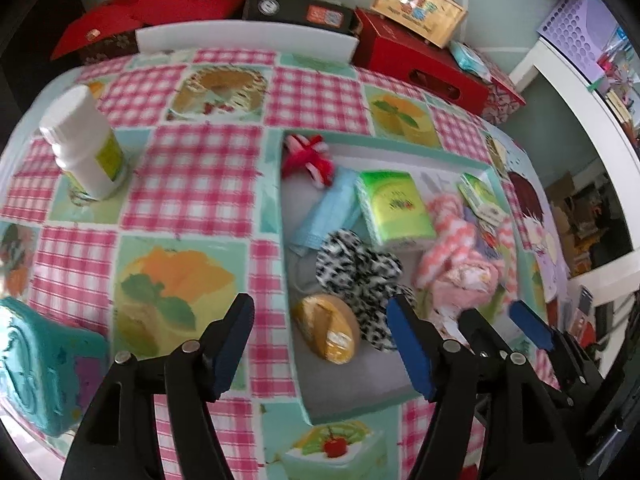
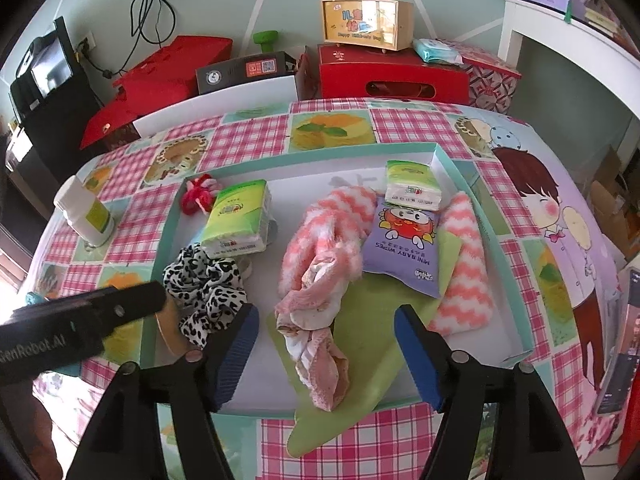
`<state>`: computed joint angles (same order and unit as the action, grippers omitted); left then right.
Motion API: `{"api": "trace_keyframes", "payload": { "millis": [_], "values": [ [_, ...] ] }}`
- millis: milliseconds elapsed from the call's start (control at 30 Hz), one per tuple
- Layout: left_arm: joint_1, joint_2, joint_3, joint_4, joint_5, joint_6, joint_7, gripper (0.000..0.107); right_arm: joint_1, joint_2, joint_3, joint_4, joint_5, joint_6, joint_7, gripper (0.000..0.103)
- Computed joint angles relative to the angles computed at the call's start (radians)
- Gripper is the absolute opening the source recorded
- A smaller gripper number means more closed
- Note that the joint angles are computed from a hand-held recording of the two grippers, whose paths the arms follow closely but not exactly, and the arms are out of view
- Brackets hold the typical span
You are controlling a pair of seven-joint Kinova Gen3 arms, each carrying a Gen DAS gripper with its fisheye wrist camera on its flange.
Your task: Organize soft objects
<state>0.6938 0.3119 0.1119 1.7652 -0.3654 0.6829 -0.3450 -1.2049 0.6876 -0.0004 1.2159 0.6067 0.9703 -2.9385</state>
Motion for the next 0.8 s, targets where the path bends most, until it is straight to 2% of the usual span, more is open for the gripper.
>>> {"api": "trace_keyframes", "payload": {
  "millis": [33,133,300,367,400,800],
  "values": [
    [0.017,0.002,-0.013,-0.004,-0.024,0.018,0.024,0.072,-0.001,0.002,0.001,-0.003,0.000,0.005,0.001,0.083],
    [0.054,0.011,-0.039,-0.015,-0.098,0.079,0.099,0.087,-0.006,0.005,0.005,-0.010,0.005,0.019,-0.004,0.085],
    [0.068,0.012,-0.048,0.001,-0.189,0.118,0.200,0.087,-0.008,0.013,0.007,-0.023,0.009,0.043,-0.005,0.088],
    [0.069,0.022,-0.044,-0.003,-0.216,0.146,0.221,0.089,-0.010,0.016,0.010,-0.026,0.011,0.049,-0.012,0.102],
    [0.067,0.025,-0.040,-0.004,-0.225,0.155,0.223,0.090,-0.012,0.017,0.013,-0.027,0.014,0.053,-0.019,0.103],
    [0.064,0.058,-0.030,-0.020,-0.255,0.206,0.240,0.090,-0.003,0.026,0.005,-0.039,0.005,0.068,-0.013,0.103]
  ]
}}
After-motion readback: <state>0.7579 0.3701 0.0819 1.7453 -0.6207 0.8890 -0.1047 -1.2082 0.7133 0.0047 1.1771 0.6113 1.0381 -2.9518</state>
